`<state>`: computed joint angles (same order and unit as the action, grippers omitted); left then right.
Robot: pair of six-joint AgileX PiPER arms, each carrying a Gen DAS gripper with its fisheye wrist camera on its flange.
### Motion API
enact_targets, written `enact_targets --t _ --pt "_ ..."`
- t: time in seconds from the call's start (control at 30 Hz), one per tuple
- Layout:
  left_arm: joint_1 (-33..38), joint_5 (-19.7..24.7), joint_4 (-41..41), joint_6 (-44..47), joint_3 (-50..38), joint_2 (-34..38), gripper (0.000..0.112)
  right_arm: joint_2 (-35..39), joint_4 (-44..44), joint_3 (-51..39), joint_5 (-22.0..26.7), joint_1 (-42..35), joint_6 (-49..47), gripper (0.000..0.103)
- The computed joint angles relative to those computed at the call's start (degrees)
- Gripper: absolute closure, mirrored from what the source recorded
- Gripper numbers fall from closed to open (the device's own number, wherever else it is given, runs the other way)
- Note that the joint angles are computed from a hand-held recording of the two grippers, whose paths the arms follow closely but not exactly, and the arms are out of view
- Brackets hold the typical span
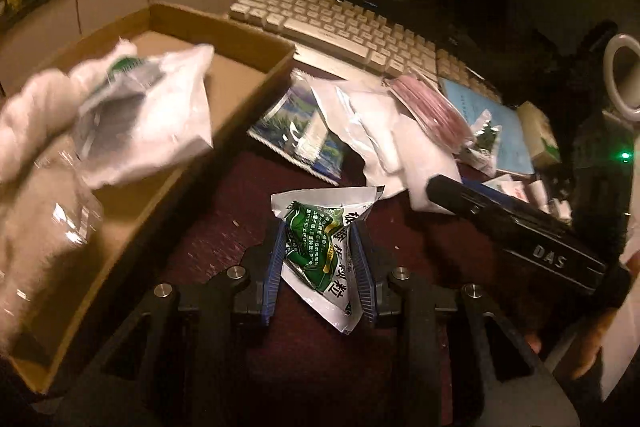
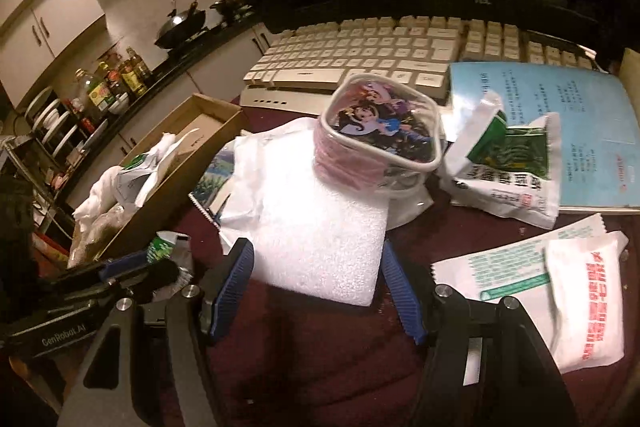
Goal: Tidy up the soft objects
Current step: 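Grasp the white foam sheet with the right gripper while the left gripper holds the sachet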
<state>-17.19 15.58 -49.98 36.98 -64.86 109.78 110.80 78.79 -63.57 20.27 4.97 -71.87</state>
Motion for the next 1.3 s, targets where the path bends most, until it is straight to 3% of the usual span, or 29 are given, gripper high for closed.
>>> enact_targets --t 0.1,0.17,0.23,0.37,0.43,0.5,0.67,0.8,0.97,1.1,1.3 --pt "-0.34 -2.24 -8.63 8.93 2.15 -0.57 0.08 0.74 0.42 -0.57 2.41 -1.44 0.68 0.036" --pt "-0.18 -2.36 -13.22 13.28 2.7 -0.6 0.08 0.18 -2.41 -0.34 1.41 -1.03 2.6 0.039" --pt "-0.08 -2.24 -13.97 13.82 3.0 -0.8 0.08 -0.17 -4.22 -0.1 0.72 -0.35 3.53 0.059" --pt "0.12 -1.35 -12.4 12.11 3.16 -1.21 0.08 -0.43 -7.68 -0.29 -0.51 0.72 5.75 0.067" --pt "0.57 -0.68 -14.7 14.05 3.53 -1.43 0.08 -0.65 -6.12 -0.15 0.77 0.06 4.26 0.079" --pt "0.99 -0.42 -16.31 14.95 3.93 -1.63 0.08 -1.15 -2.95 0.35 3.0 -1.07 1.07 0.083" --pt "2.26 1.28 -17.07 15.14 4.77 -2.85 0.08 -2.54 5.88 2.26 8.65 -3.22 -8.02 0.087" --pt "3.47 1.87 -24.68 21.97 7.04 -5.15 0.08 -2.78 10.26 3.15 14.97 -4.42 -13.71 0.088" --pt "4.39 2.39 -23.0 19.93 7.87 -6.9 0.08 -2.82 10.5 3.0 14.82 -2.19 -14.82 0.088" --pt "5.76 3.34 -26.88 23.48 9.56 -8.86 0.08 -2.27 11.3 2.69 15.65 -2.19 -15.23 0.088" --pt "7.29 3.8 -22.86 19.16 9.76 -10.88 0.08 -2.4 11.84 3.12 14.62 -1.39 -16.1 0.088"
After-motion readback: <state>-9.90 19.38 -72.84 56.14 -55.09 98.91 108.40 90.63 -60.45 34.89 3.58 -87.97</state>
